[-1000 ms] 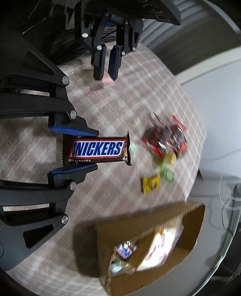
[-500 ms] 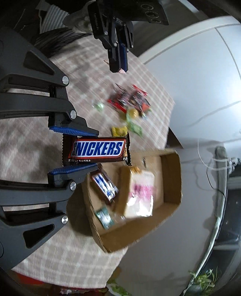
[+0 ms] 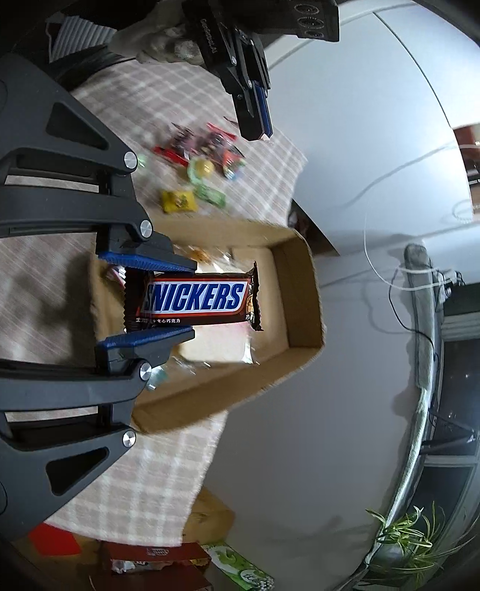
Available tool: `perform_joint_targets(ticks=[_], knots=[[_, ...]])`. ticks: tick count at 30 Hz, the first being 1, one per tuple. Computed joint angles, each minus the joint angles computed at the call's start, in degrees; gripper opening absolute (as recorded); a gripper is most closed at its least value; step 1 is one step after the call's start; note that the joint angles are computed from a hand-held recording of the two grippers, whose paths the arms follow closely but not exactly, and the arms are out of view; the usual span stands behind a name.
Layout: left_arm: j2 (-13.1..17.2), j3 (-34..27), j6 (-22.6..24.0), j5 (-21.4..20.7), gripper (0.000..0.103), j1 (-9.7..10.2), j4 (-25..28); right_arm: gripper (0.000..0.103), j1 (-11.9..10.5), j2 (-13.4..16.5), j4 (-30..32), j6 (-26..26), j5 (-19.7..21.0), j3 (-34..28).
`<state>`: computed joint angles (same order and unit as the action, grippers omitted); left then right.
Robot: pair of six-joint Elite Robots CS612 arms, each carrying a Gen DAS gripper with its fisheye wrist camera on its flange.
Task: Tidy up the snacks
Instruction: 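Carry both held snacks over the cardboard box and open both grippers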
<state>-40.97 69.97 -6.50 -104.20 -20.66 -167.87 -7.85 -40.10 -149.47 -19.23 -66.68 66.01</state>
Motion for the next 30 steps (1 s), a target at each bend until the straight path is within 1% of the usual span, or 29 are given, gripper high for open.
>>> perform_joint_targets(ticks=[6, 10, 13, 17, 21, 24, 27, 29, 30], knots=[[3.7, -7.1, -0.8, 0.7, 0.017, -0.33, 2.5, 0.030, 0.5, 4.1, 3.1, 1.6, -1.3, -7.5], [6.8, -12.7, -2.4, 0.8, 0.017, -0.28, 5.2, 0.030, 1.1, 6.7, 5.7, 1.6, -2.7, -12.4], [8.7, -16.1, -2.9, 1.2, 0.017, -0.33, 7.4, 0.030, 1.5, 8.9, 7.8, 1.6, -4.2, -16.1], [10.7, -19.5, -2.9, 2.0, 0.017, -0.55, 10.4, 0.030, 1.9, 11.0, 9.9, 1.6, -5.4, -19.6], [12.1, -21.6, -2.7, 2.1, 0.017, -0.75, 12.7, 0.030, 2.1, 12.2, 11.1, 1.4, -6.2, -21.3], [12.5, -22.1, -2.6, 2.5, 0.017, -0.88, 13.1, 0.030, 2.1, 12.6, 11.5, 1.4, -6.4, -21.8], [12.7, -22.4, -2.2, 2.6, 0.017, -1.02, 13.7, 0.030, 2.2, 12.8, 11.6, 1.6, -6.8, -22.1], [12.9, -22.8, -2.1, 2.6, 0.017, -1.06, 14.1, 0.030, 2.3, 12.7, 10.7, 1.8, -7.8, -21.8], [13.1, -23.2, -2.1, 2.7, 0.018, -1.08, 14.4, 0.032, 2.3, 12.7, 10.6, 1.8, -8.1, -21.8]])
